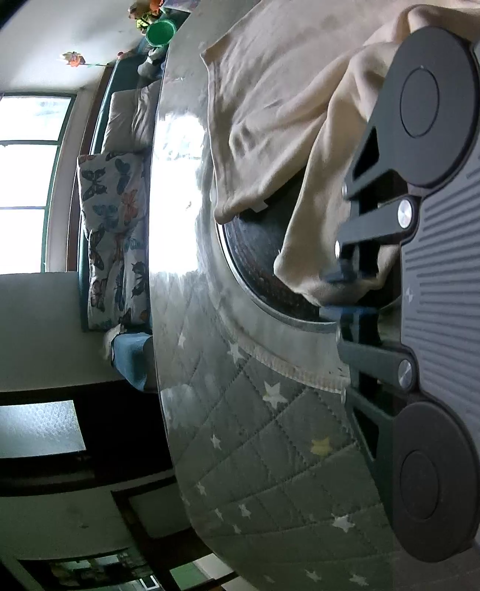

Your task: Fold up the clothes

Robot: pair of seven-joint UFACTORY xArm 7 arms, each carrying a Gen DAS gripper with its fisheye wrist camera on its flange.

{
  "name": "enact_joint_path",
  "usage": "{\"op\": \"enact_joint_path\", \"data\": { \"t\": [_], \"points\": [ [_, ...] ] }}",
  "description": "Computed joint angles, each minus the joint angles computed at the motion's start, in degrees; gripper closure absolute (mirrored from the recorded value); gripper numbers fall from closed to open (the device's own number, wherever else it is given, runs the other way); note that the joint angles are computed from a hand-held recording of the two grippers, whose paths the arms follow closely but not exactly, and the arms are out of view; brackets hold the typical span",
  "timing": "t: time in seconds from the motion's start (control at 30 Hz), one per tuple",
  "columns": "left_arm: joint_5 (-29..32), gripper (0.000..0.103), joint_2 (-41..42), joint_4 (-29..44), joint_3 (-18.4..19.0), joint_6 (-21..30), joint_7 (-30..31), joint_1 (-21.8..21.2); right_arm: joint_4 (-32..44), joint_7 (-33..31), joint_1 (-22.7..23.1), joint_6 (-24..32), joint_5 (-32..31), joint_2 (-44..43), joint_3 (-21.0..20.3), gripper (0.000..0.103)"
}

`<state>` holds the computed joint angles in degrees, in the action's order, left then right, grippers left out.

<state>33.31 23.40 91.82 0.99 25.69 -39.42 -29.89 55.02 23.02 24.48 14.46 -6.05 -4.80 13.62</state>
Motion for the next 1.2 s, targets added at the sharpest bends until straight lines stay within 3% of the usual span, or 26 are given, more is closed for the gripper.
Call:
{"op": "enact_joint_path", "data": {
  "t": [0.13, 0.4, 0.77, 1.0, 1.2],
  "points": [
    [6.78, 0.094, -3.08, -2.68, 2.98, 2.07, -7.05, -2.14, -0.57, 2.01, -0.56, -0.17, -1.81, -0.48, 0.22, 0.085],
    [23.21, 0.095, -11.97, -10.66, 3.6, 8.5, -21.26, -1.31, -0.74, 3.14, -1.02, 0.26, -3.99, -0.54, 0.39, 0.08],
    [25.04, 0.094, -11.57, -12.7, -2.85, 10.2, -20.49, 5.27, 3.03, 2.87, -0.39, 0.96, -7.12, 1.67, 0.51, 0.078],
    [25.94, 0.094, -9.43, -10.46, -3.04, 11.74, -20.13, 5.61, 6.67, -3.8, 1.3, 2.0, -2.23, 5.89, -0.02, 0.078],
    [27.02, 0.09, -8.52, -9.68, -2.44, 12.56, -19.3, 5.01, 4.32, -5.89, 1.84, 1.59, 0.39, 3.95, -0.32, 0.078]
  ]
}}
